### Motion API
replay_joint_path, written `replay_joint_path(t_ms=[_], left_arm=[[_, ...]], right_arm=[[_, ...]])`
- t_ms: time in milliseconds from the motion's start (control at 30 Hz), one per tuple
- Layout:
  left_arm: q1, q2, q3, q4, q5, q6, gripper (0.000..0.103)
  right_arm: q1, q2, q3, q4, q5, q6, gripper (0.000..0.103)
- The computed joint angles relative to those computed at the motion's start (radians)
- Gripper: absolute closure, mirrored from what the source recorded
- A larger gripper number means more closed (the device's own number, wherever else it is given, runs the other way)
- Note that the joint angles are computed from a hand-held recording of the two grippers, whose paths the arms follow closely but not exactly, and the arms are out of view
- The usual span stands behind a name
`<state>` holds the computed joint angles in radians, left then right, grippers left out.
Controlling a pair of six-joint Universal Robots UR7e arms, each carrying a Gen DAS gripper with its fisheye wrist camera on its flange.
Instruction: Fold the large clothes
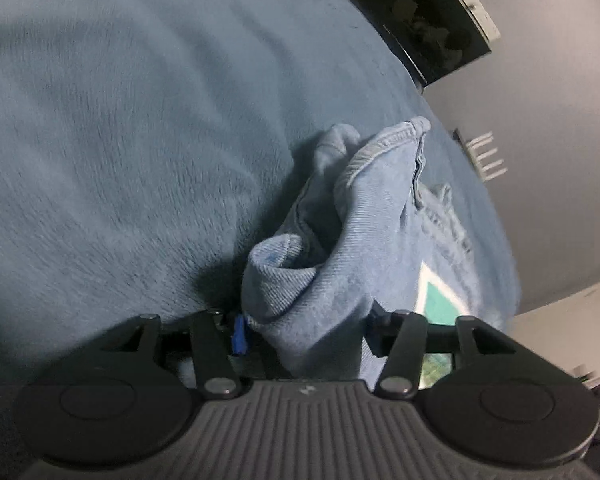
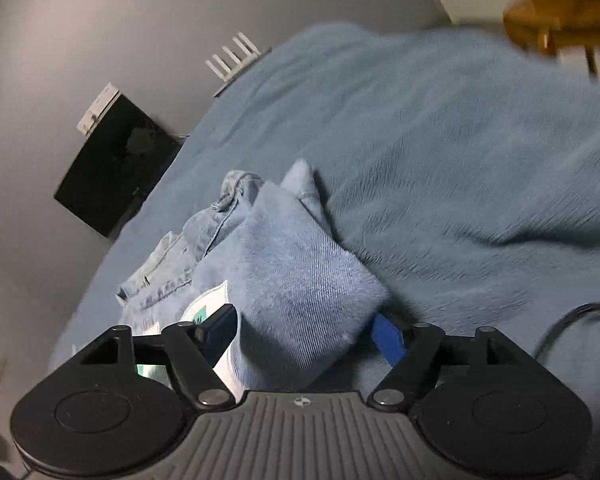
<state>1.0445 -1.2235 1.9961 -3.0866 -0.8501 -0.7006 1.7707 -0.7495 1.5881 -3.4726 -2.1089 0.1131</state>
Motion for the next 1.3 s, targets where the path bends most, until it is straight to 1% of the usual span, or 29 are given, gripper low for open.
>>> replay_joint_path(t_ms=[33,67,100,133,200,233,300,333,367,400,433,467,533,600,633,667,733,800,833,867,933,1000,1067,1100,1167,1200,1233,1300], left_arm=[[-0.018,-0.002,0.002,0.011,0.034,0.019,0.049],[-0.037,-0.016,0.016,0.032,0.071,0.042,0.049],[-0.049,-0.033,0.024,0.063,0.085,0.056,0.049],[-0.063,-0.057,0.034,0.097,0.089,0.067,0.049],[-0.087,-0.103,0.063,0.148,0.089,0.095,0.049],[-0.090,-0.111,0.058,0.189,0.092,0.103,0.049],[-0.102,-0.130,0.046,0.309,0.109,0.095,0.049],[-0.106,-0.133,0.045,0.329,0.116,0.097,0.049],[-0.112,-0.131,0.049,0.324,0.134,0.099,0.049],[-0.114,-0.127,0.054,0.303,0.141,0.109,0.049],[-0.109,-0.118,0.051,0.280,0.136,0.117,0.049],[-0.103,-0.115,0.057,0.245,0.123,0.114,0.049],[-0.085,-0.104,0.068,0.162,0.085,0.119,0.049],[-0.067,-0.089,0.064,0.105,0.051,0.101,0.049],[-0.053,-0.061,0.042,0.073,0.029,0.097,0.049],[-0.041,-0.055,0.045,0.038,0.004,0.079,0.049],[-0.029,-0.048,0.052,-0.007,-0.021,0.051,0.042],[-0.017,-0.035,0.044,-0.007,-0.045,0.043,0.042],[-0.015,-0.029,0.037,0.009,-0.050,0.041,0.039],[-0.020,-0.022,0.034,0.015,-0.040,0.044,0.037],[-0.020,0.002,0.021,0.003,-0.028,0.072,0.033],[-0.022,0.019,0.016,-0.022,-0.008,0.094,0.032],[-0.020,0.031,0.020,-0.063,0.007,0.095,0.032],[-0.021,0.036,0.021,-0.080,0.020,0.090,0.033],[-0.024,0.036,0.028,-0.103,0.033,0.077,0.037],[-0.026,0.038,0.030,-0.113,0.041,0.072,0.039],[-0.023,0.046,0.026,-0.124,0.042,0.073,0.040],[-0.018,0.052,0.027,-0.146,0.039,0.078,0.040]], right_arm=[[0.017,0.007,0.009,-0.056,-0.020,-0.051,0.027],[0.040,0.015,0.024,-0.132,-0.028,-0.123,0.027],[0.057,0.025,0.028,-0.183,-0.027,-0.184,0.027],[0.073,0.032,0.037,-0.216,-0.005,-0.246,0.027],[0.085,0.044,0.031,-0.200,0.071,-0.316,0.027],[0.092,0.060,0.004,-0.167,0.099,-0.345,0.027],[0.096,0.093,-0.029,-0.134,0.163,-0.421,0.033],[0.096,0.107,-0.047,-0.113,0.192,-0.447,0.039],[0.095,0.110,-0.046,-0.091,0.222,-0.470,0.050],[0.094,0.124,-0.066,-0.062,0.240,-0.488,0.059],[0.100,0.138,-0.083,-0.038,0.239,-0.502,0.077],[0.101,0.148,-0.094,-0.024,0.237,-0.506,0.087],[0.098,0.157,-0.100,-0.010,0.245,-0.491,0.088],[0.091,0.153,-0.079,-0.008,0.216,-0.476,0.088],[0.084,0.155,-0.084,0.017,0.215,-0.454,0.090],[0.074,0.153,-0.075,0.032,0.217,-0.431,0.091],[0.057,0.164,-0.086,0.059,0.221,-0.405,0.092],[0.048,0.193,-0.120,0.084,0.214,-0.398,0.093],[0.046,0.200,-0.133,0.104,0.202,-0.389,0.095],[0.041,0.204,-0.136,0.115,0.199,-0.374,0.100],[0.024,0.207,-0.137,0.138,0.211,-0.324,0.103],[0.019,0.209,-0.135,0.138,0.220,-0.305,0.103],[0.029,0.206,-0.128,0.120,0.208,-0.320,0.103],[0.037,0.209,-0.125,0.088,0.204,-0.337,0.102],[0.053,0.221,-0.121,-0.007,0.214,-0.386,0.088],[0.059,0.228,-0.128,-0.041,0.234,-0.413,0.087],[0.064,0.239,-0.149,-0.049,0.249,-0.435,0.085],[0.070,0.266,-0.222,0.004,0.256,-0.438,0.084]])
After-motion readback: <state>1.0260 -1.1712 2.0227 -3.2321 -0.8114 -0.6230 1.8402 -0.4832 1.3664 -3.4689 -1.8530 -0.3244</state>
